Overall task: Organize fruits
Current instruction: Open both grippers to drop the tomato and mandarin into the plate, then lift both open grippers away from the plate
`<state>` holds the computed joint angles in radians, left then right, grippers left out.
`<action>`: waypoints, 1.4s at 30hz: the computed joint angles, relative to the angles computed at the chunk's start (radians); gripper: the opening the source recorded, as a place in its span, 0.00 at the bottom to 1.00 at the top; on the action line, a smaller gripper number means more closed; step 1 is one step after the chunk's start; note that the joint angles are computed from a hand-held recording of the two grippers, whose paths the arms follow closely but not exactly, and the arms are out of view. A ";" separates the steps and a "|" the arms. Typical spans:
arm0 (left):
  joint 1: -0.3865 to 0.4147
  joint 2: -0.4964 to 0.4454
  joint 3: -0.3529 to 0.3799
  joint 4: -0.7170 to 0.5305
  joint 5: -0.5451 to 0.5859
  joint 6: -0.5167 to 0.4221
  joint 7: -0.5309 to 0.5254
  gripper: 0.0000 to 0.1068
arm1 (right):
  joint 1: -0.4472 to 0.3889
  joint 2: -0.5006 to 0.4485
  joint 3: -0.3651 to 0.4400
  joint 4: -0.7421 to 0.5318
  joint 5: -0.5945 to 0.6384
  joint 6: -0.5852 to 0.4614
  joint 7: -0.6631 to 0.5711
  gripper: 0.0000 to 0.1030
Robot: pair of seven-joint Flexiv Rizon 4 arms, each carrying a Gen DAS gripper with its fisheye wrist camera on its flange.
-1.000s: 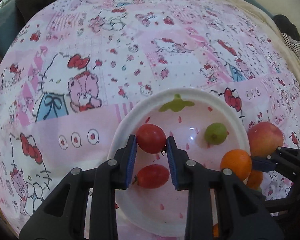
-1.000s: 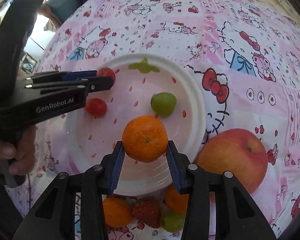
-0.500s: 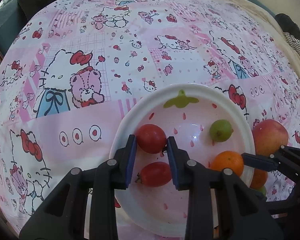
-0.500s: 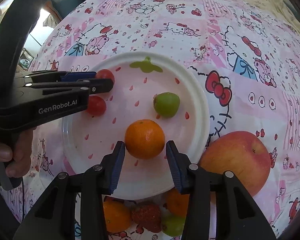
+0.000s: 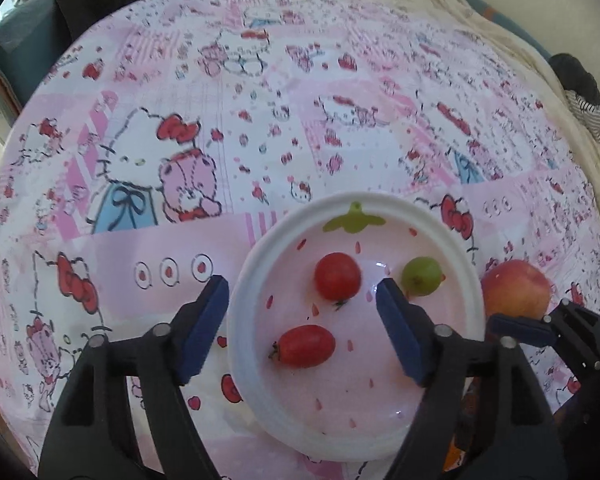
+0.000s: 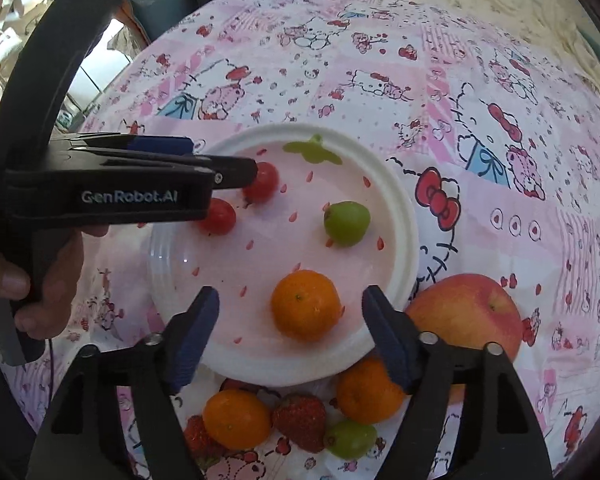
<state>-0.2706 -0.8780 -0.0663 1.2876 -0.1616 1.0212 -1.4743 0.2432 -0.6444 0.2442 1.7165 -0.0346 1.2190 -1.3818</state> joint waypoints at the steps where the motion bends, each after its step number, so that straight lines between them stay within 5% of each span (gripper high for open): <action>1: 0.003 0.008 -0.002 0.008 -0.002 0.006 0.001 0.70 | -0.007 0.005 0.006 0.002 0.009 -0.002 0.000 0.76; 18: 0.031 0.213 -0.002 0.291 -0.015 0.206 -0.025 0.70 | -0.051 0.171 0.012 0.171 0.094 0.194 0.091 0.79; 32: 0.028 0.361 0.001 0.531 -0.010 0.360 -0.067 0.70 | 0.111 0.312 -0.193 0.421 -0.071 0.408 0.397 0.79; 36: -0.020 0.384 0.057 0.555 0.024 0.366 -0.126 0.70 | 0.140 0.341 -0.227 0.474 -0.106 0.449 0.467 0.79; 42: -0.012 0.406 0.019 0.608 0.031 0.382 -0.117 0.70 | 0.141 0.374 -0.230 0.525 -0.118 0.508 0.505 0.79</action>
<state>-0.2831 -0.4722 -0.0471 1.8956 -0.1309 1.4035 -1.5915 0.3841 -0.2703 0.0138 2.2411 -0.1530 1.7265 -0.8768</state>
